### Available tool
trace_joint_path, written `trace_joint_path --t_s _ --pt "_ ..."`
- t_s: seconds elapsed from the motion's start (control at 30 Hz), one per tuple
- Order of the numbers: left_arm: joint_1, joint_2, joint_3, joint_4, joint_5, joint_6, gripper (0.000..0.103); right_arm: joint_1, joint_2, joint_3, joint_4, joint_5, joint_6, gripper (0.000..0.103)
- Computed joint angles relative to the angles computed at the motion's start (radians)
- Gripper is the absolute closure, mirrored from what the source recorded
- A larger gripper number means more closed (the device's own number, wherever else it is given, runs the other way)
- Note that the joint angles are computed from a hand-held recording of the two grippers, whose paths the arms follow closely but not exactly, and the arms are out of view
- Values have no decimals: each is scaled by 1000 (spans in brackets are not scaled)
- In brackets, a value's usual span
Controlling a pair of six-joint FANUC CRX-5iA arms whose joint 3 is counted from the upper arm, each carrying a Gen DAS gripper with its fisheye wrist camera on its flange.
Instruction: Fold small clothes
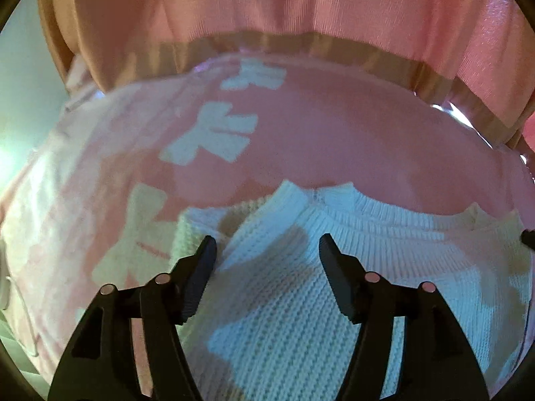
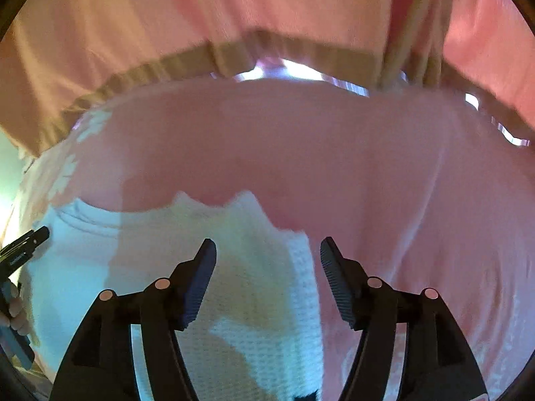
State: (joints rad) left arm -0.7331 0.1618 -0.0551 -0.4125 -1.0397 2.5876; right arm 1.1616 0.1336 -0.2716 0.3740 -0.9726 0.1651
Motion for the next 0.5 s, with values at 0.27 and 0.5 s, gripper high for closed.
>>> trace_joint_path --t_s 0.27,0.5 --pt "9 -104 -35 -36 107 18 97 20 -95 -108 202 125 -120 94" --pt "87 -19 -54 70 74 -27 92 -23 -5 -40 17 50 19 86"
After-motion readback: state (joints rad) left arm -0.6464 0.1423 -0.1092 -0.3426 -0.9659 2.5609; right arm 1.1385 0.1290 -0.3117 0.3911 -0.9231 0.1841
